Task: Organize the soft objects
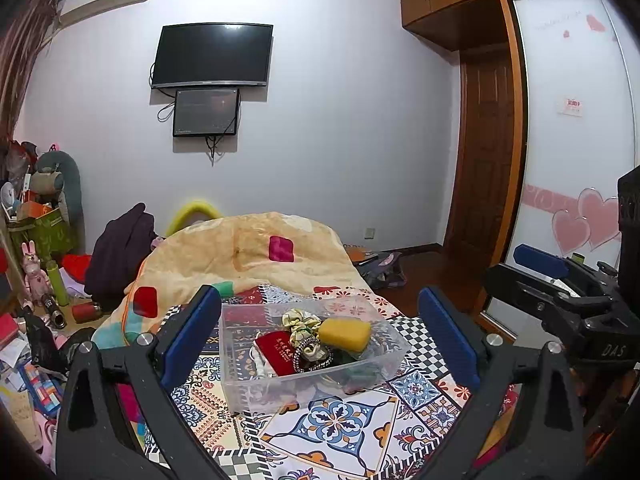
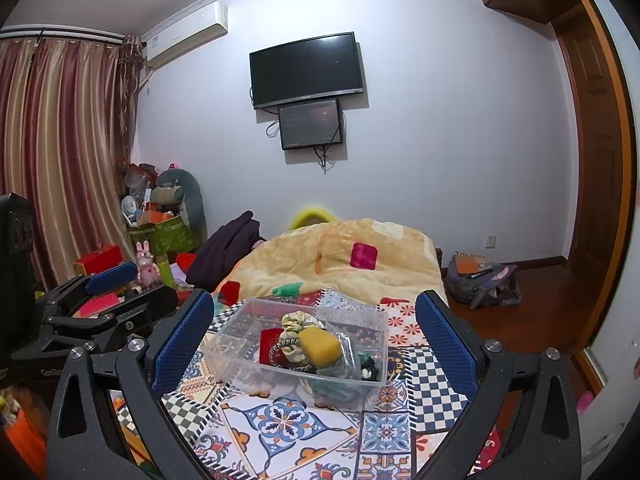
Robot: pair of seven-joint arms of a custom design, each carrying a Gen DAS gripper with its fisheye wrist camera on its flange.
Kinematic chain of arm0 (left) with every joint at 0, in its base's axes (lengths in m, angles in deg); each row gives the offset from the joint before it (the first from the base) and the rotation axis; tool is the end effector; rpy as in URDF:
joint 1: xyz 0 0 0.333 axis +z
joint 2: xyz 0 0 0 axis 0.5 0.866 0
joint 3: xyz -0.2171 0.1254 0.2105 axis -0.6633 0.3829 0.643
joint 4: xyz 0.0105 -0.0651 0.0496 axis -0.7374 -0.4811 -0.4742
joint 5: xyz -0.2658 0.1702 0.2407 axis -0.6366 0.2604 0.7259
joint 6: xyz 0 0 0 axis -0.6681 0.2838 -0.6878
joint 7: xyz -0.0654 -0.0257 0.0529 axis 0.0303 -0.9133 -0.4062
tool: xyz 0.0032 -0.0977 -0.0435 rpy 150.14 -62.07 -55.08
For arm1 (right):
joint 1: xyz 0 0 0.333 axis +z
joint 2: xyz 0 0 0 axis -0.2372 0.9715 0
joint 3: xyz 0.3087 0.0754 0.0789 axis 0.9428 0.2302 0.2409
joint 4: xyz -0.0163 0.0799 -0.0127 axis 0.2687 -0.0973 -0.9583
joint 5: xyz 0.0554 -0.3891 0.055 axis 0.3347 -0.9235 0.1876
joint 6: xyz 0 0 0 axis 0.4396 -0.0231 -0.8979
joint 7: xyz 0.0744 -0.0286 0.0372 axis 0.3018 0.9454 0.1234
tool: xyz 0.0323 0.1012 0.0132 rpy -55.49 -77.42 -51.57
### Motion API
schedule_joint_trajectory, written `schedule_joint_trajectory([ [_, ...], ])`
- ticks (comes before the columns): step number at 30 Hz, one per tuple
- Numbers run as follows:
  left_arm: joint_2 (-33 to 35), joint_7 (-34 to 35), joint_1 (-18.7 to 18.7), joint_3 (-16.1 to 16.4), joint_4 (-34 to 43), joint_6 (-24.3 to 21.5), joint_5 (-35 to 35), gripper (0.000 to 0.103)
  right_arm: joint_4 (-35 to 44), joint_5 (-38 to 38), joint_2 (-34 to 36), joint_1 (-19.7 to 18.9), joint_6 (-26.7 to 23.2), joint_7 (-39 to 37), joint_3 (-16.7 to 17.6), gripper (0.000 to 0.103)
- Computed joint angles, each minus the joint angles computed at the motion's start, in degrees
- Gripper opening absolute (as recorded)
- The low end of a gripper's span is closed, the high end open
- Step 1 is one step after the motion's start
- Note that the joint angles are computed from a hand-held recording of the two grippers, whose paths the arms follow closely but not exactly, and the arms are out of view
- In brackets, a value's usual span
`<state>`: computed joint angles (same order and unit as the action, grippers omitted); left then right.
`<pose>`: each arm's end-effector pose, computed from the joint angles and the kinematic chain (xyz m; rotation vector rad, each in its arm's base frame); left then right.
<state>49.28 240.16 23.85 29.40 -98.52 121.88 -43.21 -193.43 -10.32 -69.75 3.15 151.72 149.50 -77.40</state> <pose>0.5813 -0.0683 0.5995 -1.3023 1.6269 -1.2814 0.5873 0.2140 0.5955 -1.4993 1.1740 -0.7677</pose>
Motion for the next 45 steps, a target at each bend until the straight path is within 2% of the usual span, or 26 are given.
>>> schedule_joint_trajectory([
  [5, -0.2, 1.1, 0.0, 0.0, -0.2, 0.0, -0.8, 0.100, -0.3, -3.5, -0.4, -3.8, 0.2, 3.0, 3.4, 0.101],
  [14, 0.0, 1.5, -0.1, -0.1, 0.0, 0.4, -1.1, 0.100, -0.2, -6.5, -0.4, -4.8, 0.4, 5.9, 3.9, 0.101],
  [17, 0.0, 1.7, -0.1, -0.1, 0.1, 0.4, -1.3, 0.100, -0.1, -9.1, -0.2, -7.3, 0.6, 8.3, 5.9, 0.101],
  [22, 0.0, 1.9, -0.2, -0.2, 0.2, 0.7, -1.4, 0.102, 0.0, -12.2, -0.2, -8.9, 0.9, 11.5, 6.9, 0.101],
  [31, -0.1, -0.4, -0.2, -0.1, 0.0, 0.7, 0.6, 0.102, -0.1, -12.0, -0.3, -6.3, 1.3, 11.2, 4.5, 0.101],
  [34, 0.0, -0.2, -0.2, -0.1, 0.1, 0.7, 0.5, 0.102, 0.0, -14.7, -0.2, -8.9, 1.4, 13.7, 6.5, 0.101],
  [41, 0.3, -3.0, -0.2, -0.1, 0.0, 0.8, 2.9, 0.102, 0.0, -15.5, -0.2, -8.5, 1.5, 14.7, 5.9, 0.103],
  [45, 0.3, -4.0, -0.2, -0.1, -0.1, 0.7, 3.8, 0.102, -0.2, -13.1, -0.4, -5.9, 1.3, 12.6, 3.7, 0.103],
])
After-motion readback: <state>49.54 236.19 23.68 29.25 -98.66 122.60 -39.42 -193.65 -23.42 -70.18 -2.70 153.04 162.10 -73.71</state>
